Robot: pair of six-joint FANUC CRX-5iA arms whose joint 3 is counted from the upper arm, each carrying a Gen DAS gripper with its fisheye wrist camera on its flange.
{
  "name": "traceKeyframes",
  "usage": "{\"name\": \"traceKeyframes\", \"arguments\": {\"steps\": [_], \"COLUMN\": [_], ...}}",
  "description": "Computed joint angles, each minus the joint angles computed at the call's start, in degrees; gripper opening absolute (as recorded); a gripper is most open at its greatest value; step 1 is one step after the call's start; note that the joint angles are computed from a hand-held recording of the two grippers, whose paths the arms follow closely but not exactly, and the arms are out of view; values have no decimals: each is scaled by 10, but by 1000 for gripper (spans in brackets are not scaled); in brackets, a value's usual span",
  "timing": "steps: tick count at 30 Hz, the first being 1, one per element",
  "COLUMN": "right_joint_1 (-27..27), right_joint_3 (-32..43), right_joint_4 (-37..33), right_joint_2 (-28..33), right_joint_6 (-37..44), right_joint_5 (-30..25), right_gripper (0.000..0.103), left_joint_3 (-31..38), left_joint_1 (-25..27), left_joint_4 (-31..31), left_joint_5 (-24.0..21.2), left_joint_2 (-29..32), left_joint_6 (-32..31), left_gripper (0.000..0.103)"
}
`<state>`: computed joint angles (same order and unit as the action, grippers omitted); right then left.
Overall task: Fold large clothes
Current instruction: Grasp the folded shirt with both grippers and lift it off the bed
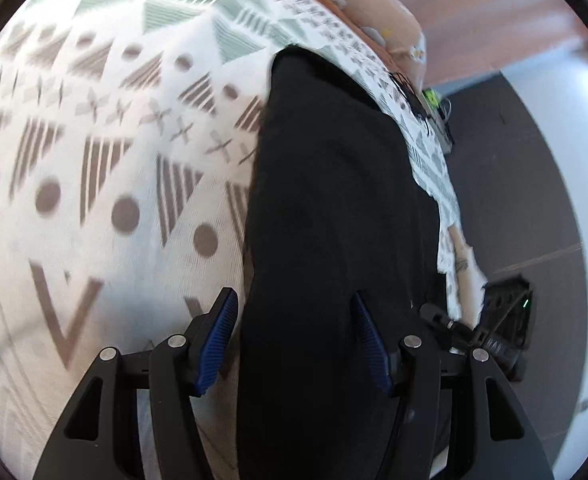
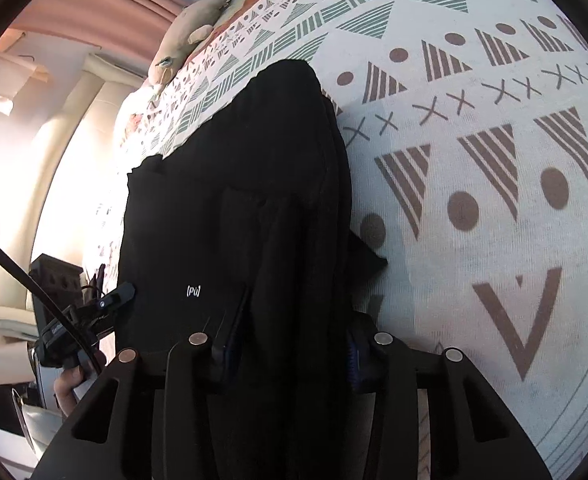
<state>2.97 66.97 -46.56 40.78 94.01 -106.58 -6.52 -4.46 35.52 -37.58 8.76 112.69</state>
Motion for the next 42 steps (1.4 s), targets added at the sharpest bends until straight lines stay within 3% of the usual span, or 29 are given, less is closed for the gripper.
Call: {"name": "traceKeyframes", "arguments": {"steps": [3, 4, 8, 10, 12, 13, 15, 18, 24, 32, 42], "right_joint_1": [-7, -10, -15, -11, -8, -9, -12, -14, -25, -102, -203], "right_joint_3": [44, 68, 149, 155, 133, 119, 97, 59, -41, -123, -101], "right_joint_4": [-23, -36, -69, -66, -54, -55, -61, -55, -48, -112, -192], "right_joint_2": [28, 43, 91, 94, 79, 71, 54, 20, -67, -145, -182], "right_joint_6": [-13, -27, -75, -72, -52, -44, -36, -7, 51, 98, 118], "right_joint_5": [-34, -49, -95, -96, -81, -75, -66, -48, -1, 10, -30], "right_gripper": [38, 38, 38, 38, 35, 26, 19, 14, 14, 13, 13], "left_joint_3": [1, 5, 35, 41, 46, 48, 60, 51, 39, 47, 144], "left_joint_1": [-2, -3, -7, -11, -14, -15, -21, -29, -47, -82, -137], "left_joint_4": [18, 25, -20, -32, -42, -48, -61, -64, -66, -91, -190], "left_joint_5": [3, -1, -20, -21, -21, -24, -28, -13, 9, 26, -6], "left_joint_2": [9, 13, 22, 20, 15, 12, 10, -8, -45, -84, -90], "left_joint_6": [-7, -16, 24, 35, 40, 44, 56, 59, 62, 76, 148], "left_gripper": [59, 55, 53, 44, 39, 36, 33, 32, 32, 32, 32]}}
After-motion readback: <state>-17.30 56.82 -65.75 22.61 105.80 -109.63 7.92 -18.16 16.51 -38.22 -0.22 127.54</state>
